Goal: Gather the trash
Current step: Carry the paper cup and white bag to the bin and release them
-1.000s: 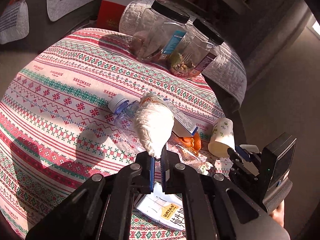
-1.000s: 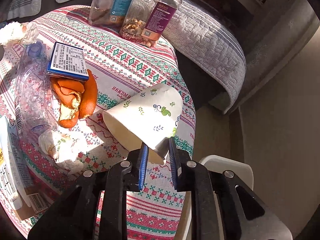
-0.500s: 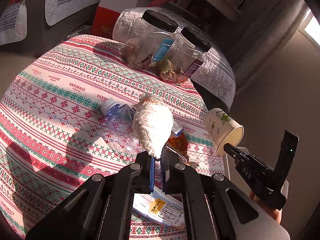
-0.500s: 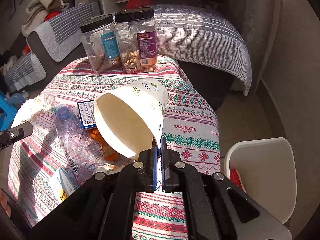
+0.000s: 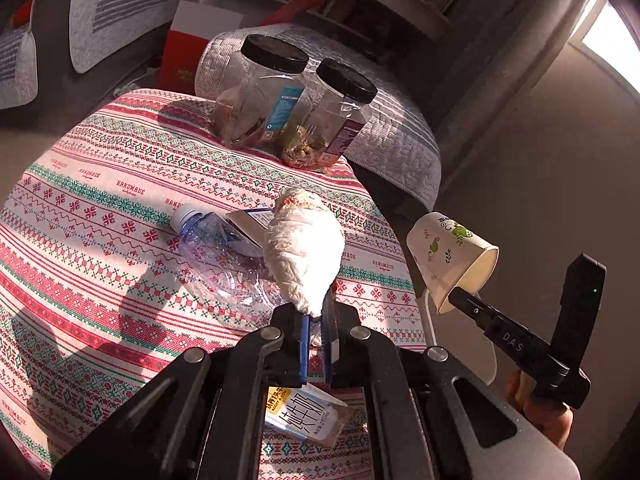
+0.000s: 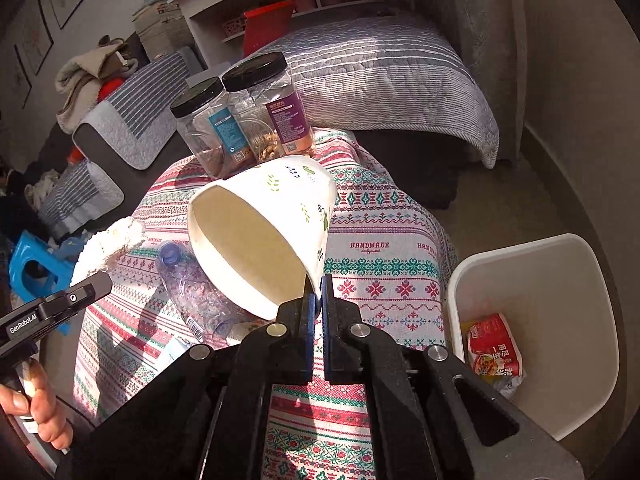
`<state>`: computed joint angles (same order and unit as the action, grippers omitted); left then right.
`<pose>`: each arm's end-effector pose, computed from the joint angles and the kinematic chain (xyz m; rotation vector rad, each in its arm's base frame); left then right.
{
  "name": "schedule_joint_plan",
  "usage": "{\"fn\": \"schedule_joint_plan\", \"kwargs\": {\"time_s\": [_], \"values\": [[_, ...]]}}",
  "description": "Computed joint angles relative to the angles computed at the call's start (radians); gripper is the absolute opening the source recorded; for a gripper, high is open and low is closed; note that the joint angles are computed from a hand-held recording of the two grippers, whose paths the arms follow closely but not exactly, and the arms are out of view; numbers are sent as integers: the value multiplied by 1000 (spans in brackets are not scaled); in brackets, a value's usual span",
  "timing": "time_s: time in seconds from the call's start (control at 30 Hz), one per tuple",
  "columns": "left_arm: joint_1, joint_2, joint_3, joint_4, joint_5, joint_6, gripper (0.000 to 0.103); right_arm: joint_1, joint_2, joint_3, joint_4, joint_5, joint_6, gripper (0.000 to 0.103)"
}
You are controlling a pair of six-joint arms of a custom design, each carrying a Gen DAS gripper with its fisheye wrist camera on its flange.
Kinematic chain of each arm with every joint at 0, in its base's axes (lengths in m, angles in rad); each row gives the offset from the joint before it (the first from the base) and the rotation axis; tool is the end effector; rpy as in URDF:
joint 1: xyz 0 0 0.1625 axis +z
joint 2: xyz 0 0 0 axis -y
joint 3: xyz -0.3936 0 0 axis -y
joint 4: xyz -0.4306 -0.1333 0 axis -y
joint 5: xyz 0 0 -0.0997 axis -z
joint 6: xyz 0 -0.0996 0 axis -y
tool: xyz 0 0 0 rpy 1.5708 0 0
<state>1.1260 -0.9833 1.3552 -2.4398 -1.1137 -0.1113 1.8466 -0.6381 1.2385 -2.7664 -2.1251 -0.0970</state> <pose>-0.1625 -0.7529 0.3026 0.2930 2.7082 -0.8373 0.2961 -0.7492 0.1395 0.2512 -2.5199 0.8348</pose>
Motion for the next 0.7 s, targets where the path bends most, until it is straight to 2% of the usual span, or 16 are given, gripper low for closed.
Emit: {"fn": "schedule_joint_plan", "kwargs": {"time_s": [0.17, 0.33, 0.43, 0.57, 0.7], "values": [[-37, 29, 17, 4, -60, 45, 4, -19, -66, 58, -4, 5, 58, 2], [-72, 89, 16, 21, -104, 73, 4, -43, -119, 101, -3, -42, 135, 2], [-86, 131, 16, 20, -150, 53, 4, -67, -165, 140, -37, -50, 203, 2], [-106, 200, 10, 11, -198, 27, 4, -88, -215, 192, -77, -153, 292, 2], [-116, 274, -16, 17, -248, -8, 4, -129, -282, 251, -36, -134, 425, 2]]}}
